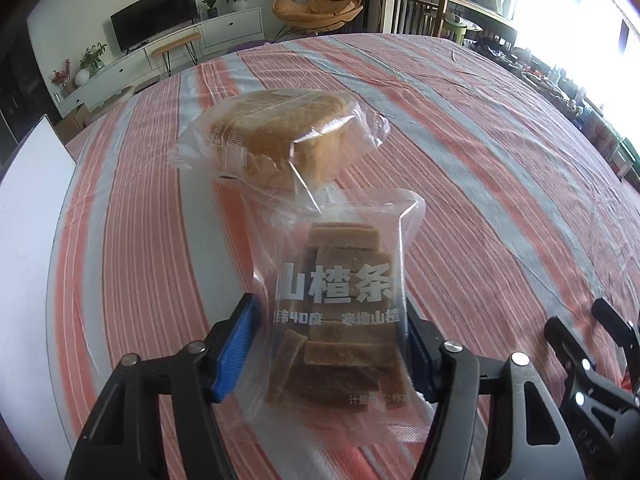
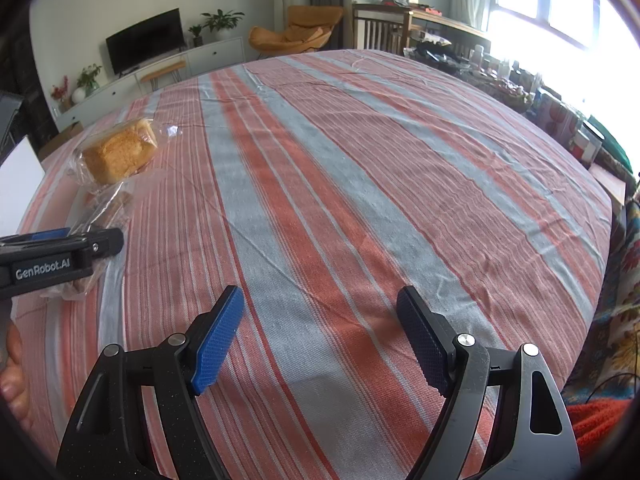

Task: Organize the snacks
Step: 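Grasp the hawthorn bar bag with the left gripper, then grasp the bagged bread loaf with the right gripper while the left gripper holds the hawthorn bag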

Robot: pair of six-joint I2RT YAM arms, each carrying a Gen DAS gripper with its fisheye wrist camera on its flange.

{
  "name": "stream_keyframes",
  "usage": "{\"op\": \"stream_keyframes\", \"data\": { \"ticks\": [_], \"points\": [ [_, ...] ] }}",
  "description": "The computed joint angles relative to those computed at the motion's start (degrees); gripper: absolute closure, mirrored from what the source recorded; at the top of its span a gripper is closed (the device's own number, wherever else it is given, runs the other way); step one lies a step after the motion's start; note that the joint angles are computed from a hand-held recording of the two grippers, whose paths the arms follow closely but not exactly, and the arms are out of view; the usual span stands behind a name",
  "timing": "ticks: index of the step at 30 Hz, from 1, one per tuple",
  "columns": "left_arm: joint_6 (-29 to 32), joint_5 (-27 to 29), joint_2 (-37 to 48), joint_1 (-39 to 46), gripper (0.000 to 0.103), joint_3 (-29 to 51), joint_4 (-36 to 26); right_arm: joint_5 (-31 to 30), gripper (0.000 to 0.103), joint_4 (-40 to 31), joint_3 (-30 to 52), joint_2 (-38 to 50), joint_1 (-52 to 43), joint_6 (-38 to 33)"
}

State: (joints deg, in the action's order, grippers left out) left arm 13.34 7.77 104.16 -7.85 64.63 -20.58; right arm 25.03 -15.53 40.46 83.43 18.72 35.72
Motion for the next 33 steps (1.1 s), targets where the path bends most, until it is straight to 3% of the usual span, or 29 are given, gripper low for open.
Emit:
{"op": "stream_keyframes", "data": {
  "ticks": [10, 22, 24, 26, 29, 33],
  "points": [
    [3.26, 1.14, -11.96, 8.21, 0.047, -12.45, -0.77, 0.03, 0.021, -0.01, 0.04, 0.04, 0.03, 0.03],
    [4.83, 2.92, -15.21, 12.43, 0.047, -17.31, 2.58, -0.16, 0.02, -0.13, 0.15, 0.07, 0.17, -0.01],
    [5.58, 3.57, -15.4, 13.27, 0.047, -17.29, 2.07, -2.31, 0.019, 0.16, -0.12, -0.74, -0.81, -0.61],
    [6.48, 4.45, -15.65, 14.54, 0.047, -17.43, 1.72, -10.58, 0.02, 1.19, 0.1, -2.57, -4.91, -0.91],
    [7.66, 5.7, -16.61, 16.8, 0.047, -18.68, 2.17, -17.14, 0.021, -4.1, 9.32, 0.36, -8.81, -0.2],
    [9.8, 7.21, -17.95, 19.71, 0.047, -20.25, 2.37, -26.27, 0.021, -12.88, 30.88, 12.93, -9.96, 2.47]
  ]
}}
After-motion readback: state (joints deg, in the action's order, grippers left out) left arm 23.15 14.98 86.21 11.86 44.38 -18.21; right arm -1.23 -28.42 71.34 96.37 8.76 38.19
